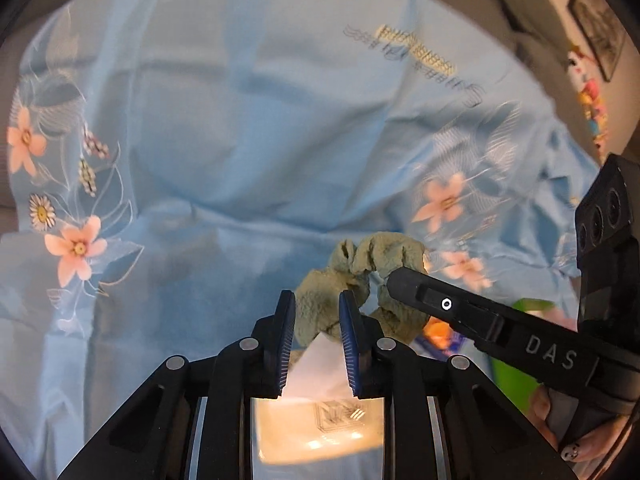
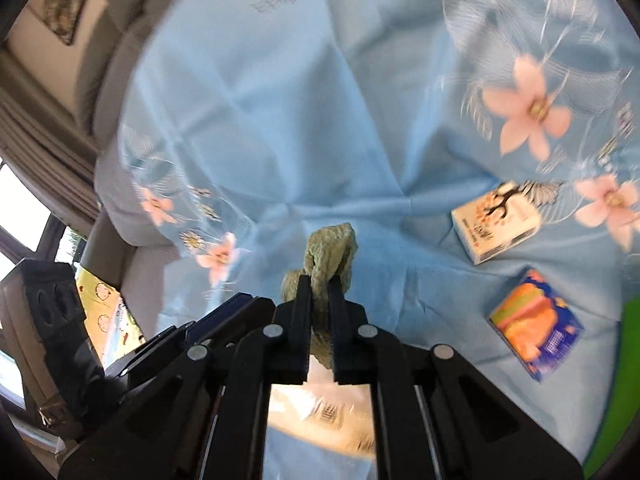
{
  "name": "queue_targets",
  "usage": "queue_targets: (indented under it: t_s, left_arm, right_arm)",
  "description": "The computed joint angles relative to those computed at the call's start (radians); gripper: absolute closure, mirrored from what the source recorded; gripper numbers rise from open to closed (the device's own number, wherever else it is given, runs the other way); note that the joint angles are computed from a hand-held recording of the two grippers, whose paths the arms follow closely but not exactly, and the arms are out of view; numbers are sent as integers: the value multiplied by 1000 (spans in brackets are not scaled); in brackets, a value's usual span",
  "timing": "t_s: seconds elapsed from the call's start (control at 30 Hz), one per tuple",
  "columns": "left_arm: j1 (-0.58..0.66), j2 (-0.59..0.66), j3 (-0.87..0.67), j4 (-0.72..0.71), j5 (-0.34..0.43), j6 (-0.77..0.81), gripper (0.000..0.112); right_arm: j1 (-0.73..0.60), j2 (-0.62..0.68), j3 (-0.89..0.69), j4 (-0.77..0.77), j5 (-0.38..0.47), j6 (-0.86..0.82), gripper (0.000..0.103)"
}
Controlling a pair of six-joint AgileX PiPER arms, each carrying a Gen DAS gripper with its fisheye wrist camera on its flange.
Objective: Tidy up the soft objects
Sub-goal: 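Carry the green glove into the green box with the right tool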
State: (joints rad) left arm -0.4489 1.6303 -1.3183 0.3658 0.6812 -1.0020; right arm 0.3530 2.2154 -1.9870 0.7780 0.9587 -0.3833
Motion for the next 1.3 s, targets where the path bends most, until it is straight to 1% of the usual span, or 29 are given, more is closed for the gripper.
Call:
queue_targets:
  t_s: [0.03,0.1,0.2,0.33,0.37,0.47,0.5,0.57,0.67,0.73,0.9,1.0,1.1,1.2,1.3]
  left_arm:
    - [-29,-30,5,25,14,-31,90]
    - [-73,-64,8,53,25,-66,90]
    - [-152,-93,-2,117,67,-136,90]
    - [-276,-107,-20,189,116,-229,90]
    - [-323,-96,-38,215,140,-261,90]
    - [-404,-61,-79,245,183,-303,89]
    - [-429,-46,-94,243,187,-311,90]
    - [-468,-19,-127,232,194,-315,90]
    - [-522,41,-205,222,218,-304,89]
    - [-560,95,-277,219,239,-292,89]
    - [-607,209,-429,184,254,-253,89]
    - [-628,287,-535,157,275,-217,89]
    - [-640,378,-656,117,301,-168,89]
    - [-641,456,-759,75,323,-127,89]
    - [-638,526,-849,39,341,-97,89]
  right_arm:
    - [-10,-68,90,37,-30,-49,96]
    - [-34,-155,217,115,-55,-137,96]
    - [-67,-277,387,207,-80,-241,96]
    - [-115,-437,604,292,-136,-358,96]
    - [-136,-477,658,322,-143,-396,96]
    - [-191,-584,808,359,-187,-459,96]
    - [-217,-610,850,376,-178,-483,96]
    - [-285,-643,910,414,-131,-534,96]
    - [-387,-703,997,432,-88,-585,96]
    - [-445,-733,1036,441,-65,-613,95]
    - [-636,-774,1109,459,27,-682,95]
    - [-748,-773,1131,454,83,-721,95]
    - [-839,-759,1140,443,111,-748,95]
    - [-911,-728,1137,436,128,-772,95]
    - [-945,-675,1117,430,134,-784,94]
